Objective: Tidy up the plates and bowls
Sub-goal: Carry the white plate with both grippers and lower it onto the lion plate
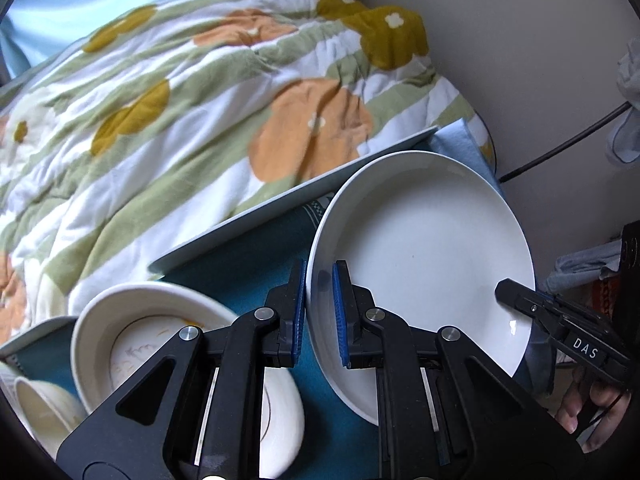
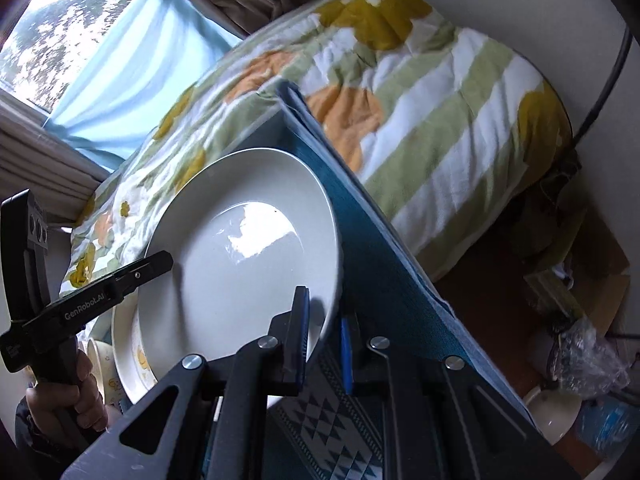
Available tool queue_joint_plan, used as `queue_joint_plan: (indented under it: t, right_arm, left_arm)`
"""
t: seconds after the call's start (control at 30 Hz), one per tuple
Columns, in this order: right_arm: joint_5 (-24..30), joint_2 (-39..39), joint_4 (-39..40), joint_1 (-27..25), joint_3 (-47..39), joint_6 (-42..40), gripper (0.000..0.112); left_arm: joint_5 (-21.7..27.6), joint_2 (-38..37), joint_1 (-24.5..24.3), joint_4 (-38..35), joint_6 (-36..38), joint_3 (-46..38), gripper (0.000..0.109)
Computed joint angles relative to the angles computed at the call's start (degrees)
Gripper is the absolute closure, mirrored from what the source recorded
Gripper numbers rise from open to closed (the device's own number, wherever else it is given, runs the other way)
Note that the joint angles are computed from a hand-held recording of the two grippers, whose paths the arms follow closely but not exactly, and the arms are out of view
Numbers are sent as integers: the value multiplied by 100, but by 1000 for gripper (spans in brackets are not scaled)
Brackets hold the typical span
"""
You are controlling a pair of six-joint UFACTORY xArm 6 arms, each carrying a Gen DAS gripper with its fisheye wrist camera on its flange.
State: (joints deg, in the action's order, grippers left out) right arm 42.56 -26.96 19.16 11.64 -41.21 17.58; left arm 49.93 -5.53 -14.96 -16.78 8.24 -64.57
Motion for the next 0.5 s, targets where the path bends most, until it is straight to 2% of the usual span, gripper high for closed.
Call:
queue_joint_plan:
  t: [0.2, 0.33, 0.5]
  right_arm:
    - [519, -373, -165, 281, -381, -8, 100]
    - [755, -773, -389, 769, -489, 234, 100]
    - [886, -1153, -749, 1574, -450, 709, 99]
  left_arm:
    - [42, -1229, 254, 88, -212, 573, 97]
    - [240, -2249, 523, 197, -332, 1077, 97]
    - [785, -3705, 1117, 251, -384, 1809, 97]
